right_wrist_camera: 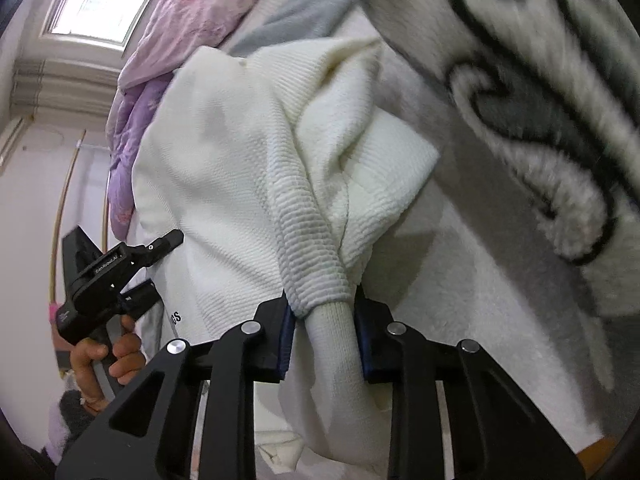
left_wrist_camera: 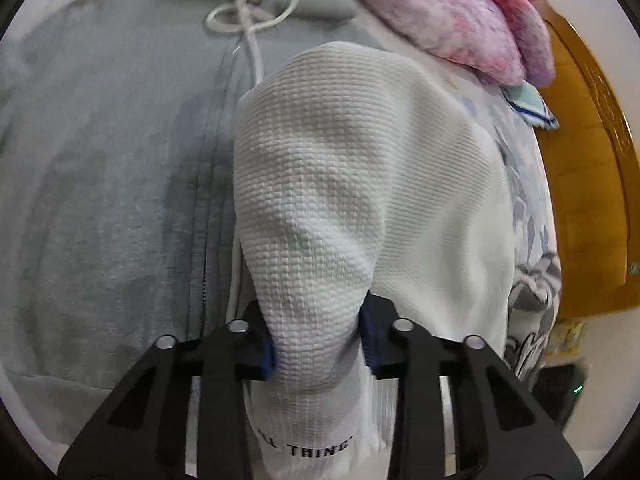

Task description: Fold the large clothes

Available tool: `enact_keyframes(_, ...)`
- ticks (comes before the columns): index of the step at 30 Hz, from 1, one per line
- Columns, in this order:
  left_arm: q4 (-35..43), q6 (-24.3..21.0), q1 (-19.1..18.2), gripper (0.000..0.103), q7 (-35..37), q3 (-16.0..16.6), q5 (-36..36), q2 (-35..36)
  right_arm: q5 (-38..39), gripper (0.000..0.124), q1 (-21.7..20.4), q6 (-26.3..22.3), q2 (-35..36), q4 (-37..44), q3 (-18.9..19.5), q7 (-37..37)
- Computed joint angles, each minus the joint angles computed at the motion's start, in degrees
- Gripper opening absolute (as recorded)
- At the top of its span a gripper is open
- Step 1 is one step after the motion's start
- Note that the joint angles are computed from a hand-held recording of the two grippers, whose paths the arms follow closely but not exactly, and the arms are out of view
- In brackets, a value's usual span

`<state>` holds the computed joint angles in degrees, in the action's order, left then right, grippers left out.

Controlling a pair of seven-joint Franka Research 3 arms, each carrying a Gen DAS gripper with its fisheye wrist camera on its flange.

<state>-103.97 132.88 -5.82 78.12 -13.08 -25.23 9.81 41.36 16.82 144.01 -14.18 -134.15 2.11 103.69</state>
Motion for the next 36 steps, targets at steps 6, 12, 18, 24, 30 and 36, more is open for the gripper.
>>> enact_keyframes(6,-2.07,1.47,-1.01,0.025,-0.47,0.26,0.70,-4.73,-6.22,0.021,-0.17,-2.90,-1.40,5.18,0.27,-2.45)
enact_keyframes(12,-2.77,4.72,-2.56,0.025,-2.26,1.06,-1.83,-9.52,-6.48,0.021,-0.75,-4.16,-2.66,9.82,-1.14,-7.30)
enact_keyframes(18,0.00,8.90,-5.79,0.025,-5.28,0.51,-3.45,-11.83,-7.61,0.021,-3.21,-8.19,-6.63,13.68,-3.32,-11.72)
enact_keyframes(24,9.96,11.53,-11.11,0.025,-9.48,-3.20,-3.17,-4.76,-17.24,0.021,-10.40,-16.26,-13.82,14.72,-5.41,-12.77)
enact_keyframes(30,18.90,15.43,-16.79,0.025,-11.74,-8.33,1.66,4.88,-25.08,0.021,-19.10,-21.89,-22.20,9.26,-7.49,-11.73)
enact_keyframes(36,20.02,11.32,-21.06,0.026,-17.98,-9.39,8.74,11.32,-27.19,0.021,-24.85,-26.25,-24.35,0.50,-8.86,-9.25)
